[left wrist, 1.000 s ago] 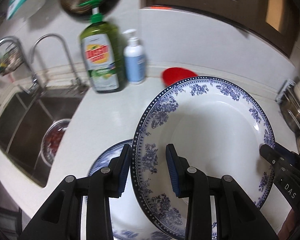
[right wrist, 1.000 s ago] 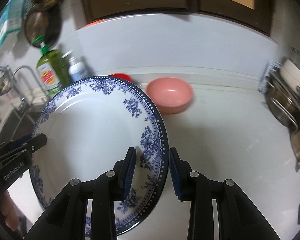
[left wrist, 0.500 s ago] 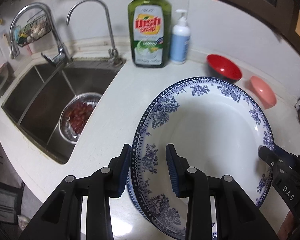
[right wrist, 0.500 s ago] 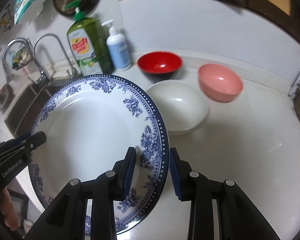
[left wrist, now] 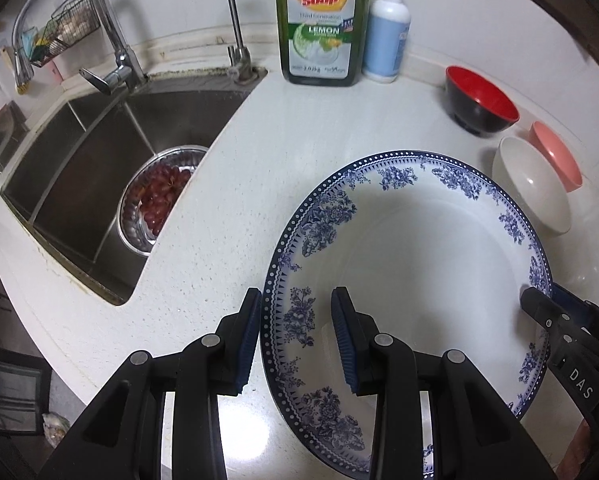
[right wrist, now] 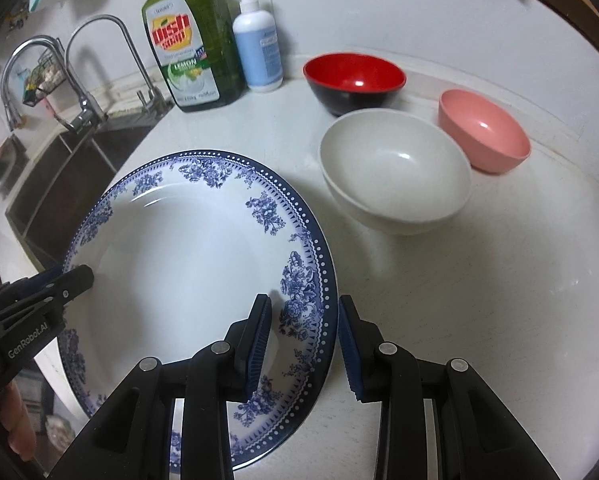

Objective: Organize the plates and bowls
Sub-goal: 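Carry the small plate with both tools and lower it onto the plate stack, then open both tools to release the small plate and pull back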

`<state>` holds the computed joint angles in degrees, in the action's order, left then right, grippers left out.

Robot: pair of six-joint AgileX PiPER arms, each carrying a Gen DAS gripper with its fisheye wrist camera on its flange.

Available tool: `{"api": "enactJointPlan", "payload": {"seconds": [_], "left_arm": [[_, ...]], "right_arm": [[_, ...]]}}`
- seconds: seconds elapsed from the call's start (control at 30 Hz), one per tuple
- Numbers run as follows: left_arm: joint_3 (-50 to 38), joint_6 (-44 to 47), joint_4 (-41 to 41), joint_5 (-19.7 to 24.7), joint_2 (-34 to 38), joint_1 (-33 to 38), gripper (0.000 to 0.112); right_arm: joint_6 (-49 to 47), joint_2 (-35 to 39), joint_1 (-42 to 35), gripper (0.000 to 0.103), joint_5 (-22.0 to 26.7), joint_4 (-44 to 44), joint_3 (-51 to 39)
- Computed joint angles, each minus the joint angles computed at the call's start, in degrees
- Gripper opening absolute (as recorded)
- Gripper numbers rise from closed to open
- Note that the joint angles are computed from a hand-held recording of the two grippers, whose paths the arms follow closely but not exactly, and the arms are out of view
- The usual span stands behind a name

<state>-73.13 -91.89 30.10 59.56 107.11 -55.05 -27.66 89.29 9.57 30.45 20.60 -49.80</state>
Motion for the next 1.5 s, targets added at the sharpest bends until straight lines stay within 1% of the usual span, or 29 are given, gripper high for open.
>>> {"api": "enactJointPlan", "payload": {"seconds": [0.17,0.47,0.6,0.67,0.7,0.77,0.83,0.9,0.93,1.0,1.1,1.2,1.37,1.47,1.5], "left_arm": [[0.80,1.03,-1.68,-2.59,1.09,1.19,0.036],[1.73,2.16,-3.28,-5.24,1.95,2.14,0.036],[1.84,3.06,-3.87,-5.39,2.26,2.25,0.036],[1.30,2.92,-3.17,-4.40,2.59,1.83,0.037],[1.17,3.26,-3.04,-4.20,2.58,1.81,0.039],[0.85,3.30,-2.60,-3.72,2.47,1.64,0.048],[0.50,2.61,-1.48,-2.77,2.22,1.08,0.058],[-0.35,1.76,0.06,-0.89,2.17,0.23,0.064],[-0.90,1.62,0.76,0.16,2.17,-0.18,0.066],[-2.04,1.46,2.09,1.83,2.14,-1.02,0.068],[-3.14,2.03,3.14,2.68,1.61,-1.63,0.072],[-4.82,3.20,3.78,2.99,1.49,-1.96,0.079],[-8.74,6.59,5.69,3.38,2.11,-2.14,0.083],[-13.01,9.98,6.55,4.04,3.76,-1.75,0.084],[-14.45,11.29,6.75,4.18,4.36,-1.54,0.084]], "right_arm": [[2.08,2.14,0.90,0.035,-0.61,-2.02,-0.24],[5.39,4.01,2.18,0.035,-1.37,-5.73,-0.63],[6.17,4.63,2.53,0.036,-1.22,-6.60,-1.28],[6.39,4.33,2.74,0.036,-1.49,-7.21,-0.99],[6.38,4.23,2.86,0.036,-1.60,-7.43,-0.87],[5.64,4.15,2.77,0.036,-1.84,-7.24,-0.66],[3.38,4.09,1.97,0.036,-1.60,-5.22,-0.56],[1.41,4.10,1.12,0.037,-0.92,-3.27,-0.74],[0.61,3.99,0.90,0.044,-0.82,-2.49,-0.67],[-0.96,3.30,0.26,0.049,-0.88,-1.12,-0.14],[-1.99,1.60,-0.47,0.049,-1.11,-0.41,0.80],[-3.28,0.14,-1.54,0.049,-0.38,1.02,0.96],[-6.19,-3.09,-4.59,0.049,1.26,4.12,0.79],[-6.28,-3.83,-6.48,0.049,1.55,4.41,-0.09],[-5.95,-3.81,-6.87,0.051,1.43,4.24,-0.46]]}}
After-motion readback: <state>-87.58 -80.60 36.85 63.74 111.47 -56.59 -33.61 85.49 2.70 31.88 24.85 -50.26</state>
